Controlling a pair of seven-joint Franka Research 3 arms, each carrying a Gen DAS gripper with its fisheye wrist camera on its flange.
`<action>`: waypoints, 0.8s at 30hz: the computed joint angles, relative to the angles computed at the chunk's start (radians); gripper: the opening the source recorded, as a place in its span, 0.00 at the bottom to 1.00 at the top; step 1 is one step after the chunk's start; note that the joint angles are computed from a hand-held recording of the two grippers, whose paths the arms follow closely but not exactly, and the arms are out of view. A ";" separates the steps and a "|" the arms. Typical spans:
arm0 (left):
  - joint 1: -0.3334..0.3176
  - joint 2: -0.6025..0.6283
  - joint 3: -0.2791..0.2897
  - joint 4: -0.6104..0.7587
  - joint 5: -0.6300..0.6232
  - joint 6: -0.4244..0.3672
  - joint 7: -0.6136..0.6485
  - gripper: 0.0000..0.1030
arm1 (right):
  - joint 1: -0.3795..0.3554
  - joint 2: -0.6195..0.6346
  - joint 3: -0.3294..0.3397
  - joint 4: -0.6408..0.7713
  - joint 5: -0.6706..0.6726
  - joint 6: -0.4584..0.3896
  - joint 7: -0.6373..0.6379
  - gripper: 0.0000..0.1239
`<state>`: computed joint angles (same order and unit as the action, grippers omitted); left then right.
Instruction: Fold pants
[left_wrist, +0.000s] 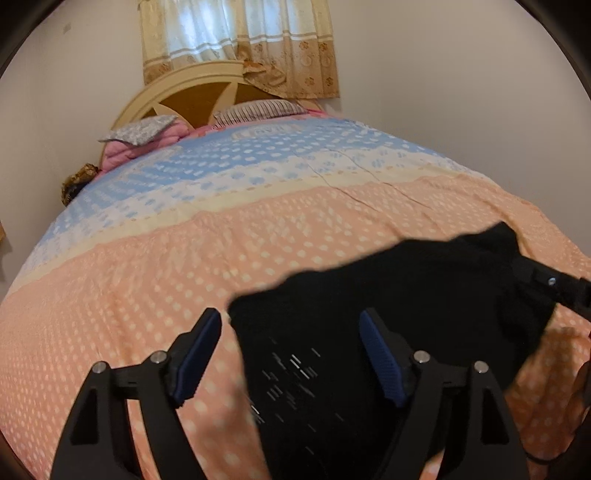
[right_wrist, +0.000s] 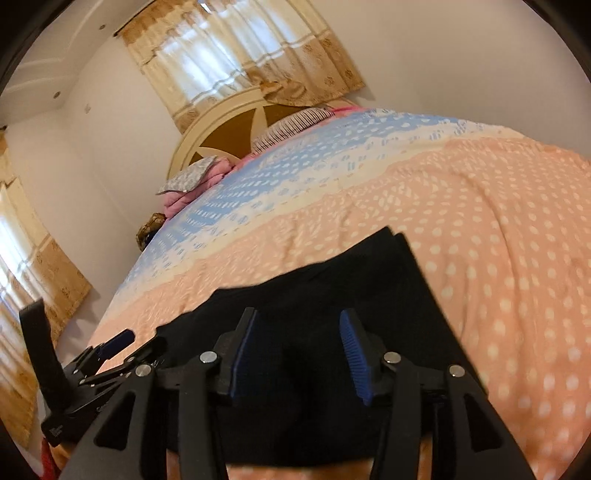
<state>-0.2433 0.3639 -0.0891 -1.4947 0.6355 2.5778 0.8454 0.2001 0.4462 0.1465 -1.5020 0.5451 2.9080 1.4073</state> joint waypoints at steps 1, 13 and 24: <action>0.011 -0.005 -0.018 -0.014 -0.032 0.009 0.026 0.78 | 0.020 -0.021 -0.018 -0.031 -0.022 0.015 0.013 0.40; 0.002 -0.050 -0.013 -0.094 -0.050 0.050 0.011 0.78 | 0.167 -0.101 -0.223 -0.165 -0.381 0.075 0.340 0.47; 0.069 0.006 -0.058 -0.060 -0.263 0.023 0.029 0.82 | -0.014 -0.065 -0.089 -0.129 -0.179 -0.012 0.303 0.47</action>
